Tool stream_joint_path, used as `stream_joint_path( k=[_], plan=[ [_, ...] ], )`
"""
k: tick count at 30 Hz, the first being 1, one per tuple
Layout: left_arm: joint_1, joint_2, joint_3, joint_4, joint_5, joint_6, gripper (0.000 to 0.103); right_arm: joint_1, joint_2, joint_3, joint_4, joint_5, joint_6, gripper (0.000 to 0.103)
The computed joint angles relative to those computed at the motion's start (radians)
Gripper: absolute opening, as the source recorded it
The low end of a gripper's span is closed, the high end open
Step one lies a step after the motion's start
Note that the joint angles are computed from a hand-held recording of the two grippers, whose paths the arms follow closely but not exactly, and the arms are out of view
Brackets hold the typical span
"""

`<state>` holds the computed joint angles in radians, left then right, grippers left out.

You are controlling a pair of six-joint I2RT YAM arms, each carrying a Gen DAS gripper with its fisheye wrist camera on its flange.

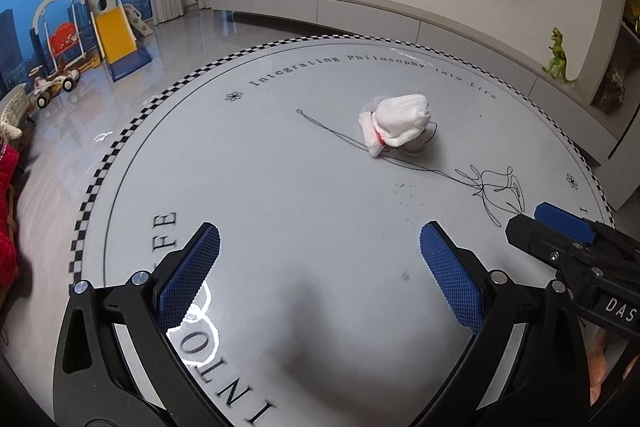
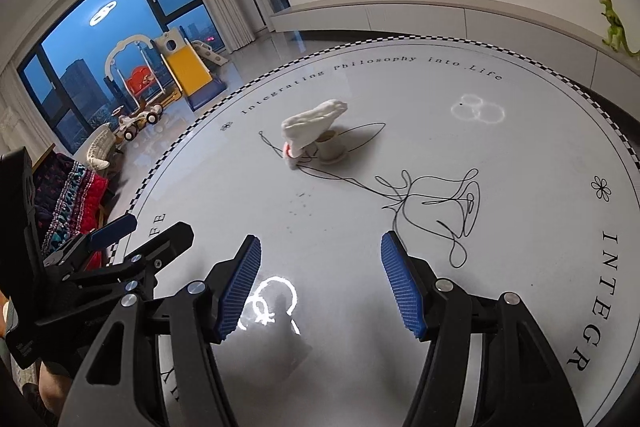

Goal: Collect trash
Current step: 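Move both tools back to the table toward the white cloth, then grasp the white cloth with the left tool while the right tool grasps the white spool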

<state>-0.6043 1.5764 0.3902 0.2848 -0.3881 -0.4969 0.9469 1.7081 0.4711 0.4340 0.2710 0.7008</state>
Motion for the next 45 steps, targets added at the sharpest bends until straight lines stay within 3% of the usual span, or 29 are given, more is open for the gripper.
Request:
stream_joint_path(
  k=[15, 24, 29, 31, 32, 34, 36, 45],
  plan=[
    [0.079, 0.289, 0.286, 0.036, 0.138, 0.089, 0.097, -0.213, 0.113, 0.031, 0.064, -0.107, -0.128, 0.064],
    [0.112, 0.368, 0.375, 0.048, 0.170, 0.108, 0.097, -0.253, 0.200, 0.166, 0.001, -0.126, -0.205, 0.064],
    [0.139, 0.421, 0.426, 0.041, 0.217, 0.126, 0.076, -0.249, 0.234, 0.235, -0.039, -0.113, -0.228, 0.064],
    [0.153, 0.442, 0.440, 0.045, 0.249, 0.127, 0.050, -0.245, 0.243, 0.252, -0.048, -0.111, -0.232, 0.064],
    [0.162, 0.442, 0.429, 0.072, 0.268, 0.124, 0.045, -0.242, 0.247, 0.259, -0.051, -0.109, -0.234, 0.064],
    [0.177, 0.439, 0.420, 0.094, 0.286, 0.123, 0.025, -0.237, 0.256, 0.276, -0.060, -0.109, -0.239, 0.063],
    [0.198, 0.429, 0.401, 0.114, 0.315, 0.116, 0.021, -0.230, 0.267, 0.299, -0.074, -0.112, -0.248, 0.059],
    [0.246, 0.318, 0.296, 0.155, 0.300, 0.155, 0.021, -0.194, 0.374, 0.493, -0.171, -0.112, -0.288, 0.059]
  ],
)
